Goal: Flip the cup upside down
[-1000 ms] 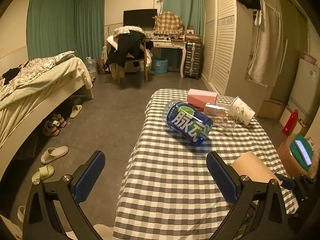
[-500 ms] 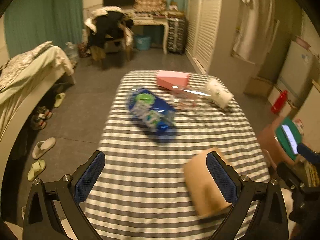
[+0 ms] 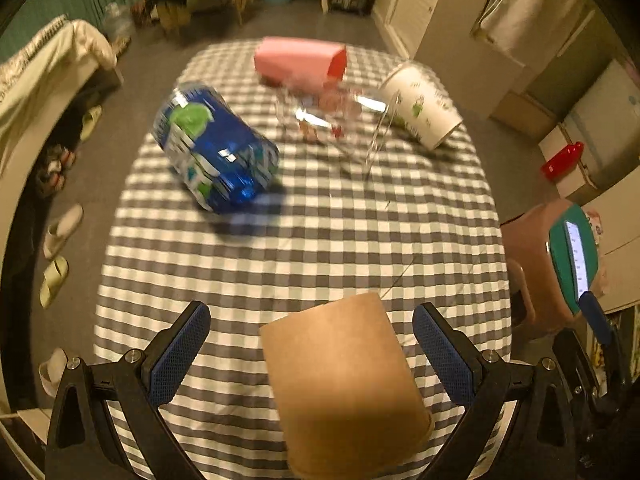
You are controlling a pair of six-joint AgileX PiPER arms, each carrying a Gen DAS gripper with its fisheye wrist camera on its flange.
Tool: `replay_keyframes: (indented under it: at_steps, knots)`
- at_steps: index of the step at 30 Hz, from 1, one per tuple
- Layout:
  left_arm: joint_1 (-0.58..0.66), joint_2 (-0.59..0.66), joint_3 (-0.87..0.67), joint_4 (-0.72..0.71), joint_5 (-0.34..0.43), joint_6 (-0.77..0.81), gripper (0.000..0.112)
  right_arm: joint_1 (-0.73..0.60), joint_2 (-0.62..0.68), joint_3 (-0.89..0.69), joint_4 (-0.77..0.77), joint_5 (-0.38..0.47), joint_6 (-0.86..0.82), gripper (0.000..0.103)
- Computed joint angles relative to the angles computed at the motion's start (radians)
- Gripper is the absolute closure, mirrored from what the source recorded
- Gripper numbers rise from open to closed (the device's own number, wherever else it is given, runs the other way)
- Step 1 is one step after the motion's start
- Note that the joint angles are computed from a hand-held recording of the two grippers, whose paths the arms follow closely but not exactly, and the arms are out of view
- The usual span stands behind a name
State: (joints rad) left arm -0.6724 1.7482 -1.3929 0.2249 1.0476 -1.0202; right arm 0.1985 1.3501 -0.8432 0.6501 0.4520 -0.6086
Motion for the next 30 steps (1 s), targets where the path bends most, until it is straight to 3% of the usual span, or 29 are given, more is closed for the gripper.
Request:
replay_keyframes:
  at_steps: [5, 11, 19, 22, 25, 30]
  knots:
    - [0.022, 0.072, -0.054, -0.083, 0.038, 0.091, 0.010, -0.055, 0.043, 0.010, 0.131, 0.028, -0.139, 0.008]
    - [0.048, 0.106, -0.059, -0.175, 0.040, 0.175, 0.026, -0.068, 0.049, 0.025, 0.173, 0.026, -0.183, 0.008]
    - [-0.002, 0.059, -0.059, -0.126, 0.051, 0.182, 0.027, -0.039, 0.017, 0.039, 0.155, -0.002, -0.138, 0.008]
    - [-0.056, 0.028, -0.093, 0.003, 0.064, 0.109, 0.027, -0.018, 0.002, 0.044, 0.114, -0.014, -0.085, 0.008]
    - [-0.141, -0.012, -0.092, 0.241, 0.085, -0.024, 0.027, 0.000, -0.012, 0.045, 0.062, -0.024, -0.024, 0.008]
    - [-0.295, 0.001, 0.041, 0.675, 0.096, -0.269, 0.027, 0.033, -0.056, 0.066, -0.024, -0.044, 0.072, 0.008]
